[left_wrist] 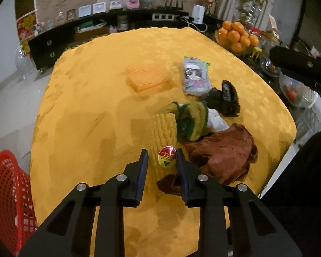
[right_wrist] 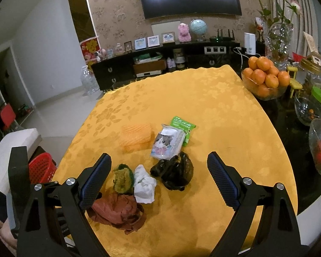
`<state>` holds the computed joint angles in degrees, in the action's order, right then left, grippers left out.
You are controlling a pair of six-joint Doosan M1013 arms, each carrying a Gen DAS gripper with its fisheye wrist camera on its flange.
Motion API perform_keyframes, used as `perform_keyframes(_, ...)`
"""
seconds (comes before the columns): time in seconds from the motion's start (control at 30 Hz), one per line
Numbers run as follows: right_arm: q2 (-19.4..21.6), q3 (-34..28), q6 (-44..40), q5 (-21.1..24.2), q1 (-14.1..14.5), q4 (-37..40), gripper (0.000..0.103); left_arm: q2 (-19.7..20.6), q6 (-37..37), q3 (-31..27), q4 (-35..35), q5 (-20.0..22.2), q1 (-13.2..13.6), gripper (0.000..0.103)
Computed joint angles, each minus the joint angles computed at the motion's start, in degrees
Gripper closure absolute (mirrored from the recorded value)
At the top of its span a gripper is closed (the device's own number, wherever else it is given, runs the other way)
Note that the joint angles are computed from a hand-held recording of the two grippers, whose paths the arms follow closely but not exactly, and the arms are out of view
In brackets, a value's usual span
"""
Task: Collect trash
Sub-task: 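Grasp the yellow foam fruit net with the left tool and lift it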
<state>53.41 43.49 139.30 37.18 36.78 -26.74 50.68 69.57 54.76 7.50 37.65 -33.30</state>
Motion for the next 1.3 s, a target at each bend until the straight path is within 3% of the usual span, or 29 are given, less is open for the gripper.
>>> perform_keyframes(0.3,0.4,-0.4,-0.1,0.7,-0.5,3.3,0.015,-1.7,-7.4,2.9,3.0,-1.4,1.0,0.077)
perform_keyframes(0.47,0.6,-0.8,-1.6,0.8,-0.5,4.4,0.015,-2.4,-6.5,4.0,-0.1,-2.9,1.7,0.077)
perform_keyframes(0.67,0.8,-1.3,-3.2,1.1,-0.5,5.3,0.015,-1.5,-4.8,2.8,-3.6,-2.8,2.1,0.056)
perform_keyframes(0.83,0.9,-1.3,-3.2,1.1,-0.5,5.4,0.015,-1.0,-4.4,1.3,-3.7,-4.1,2.3,0.049)
perform_keyframes(1.03,1.1,-1.5,-3.7,1.6,-0.4,5.9,0.015,1.3,-3.2,-2.7,-4.9,-0.8,3.1,0.049)
perform_keyframes(1.17,1.4,-2.0,-4.2,2.0,-0.4,6.4,0.015,3.1,4.9,-5.2,-10.2,2.7,3.0,0.049)
perform_keyframes(1.3,1.8,-2.9,-5.3,2.6,-0.4,7.1,0.015,3.9,7.0,-6.3,-7.6,5.0,2.1,0.052)
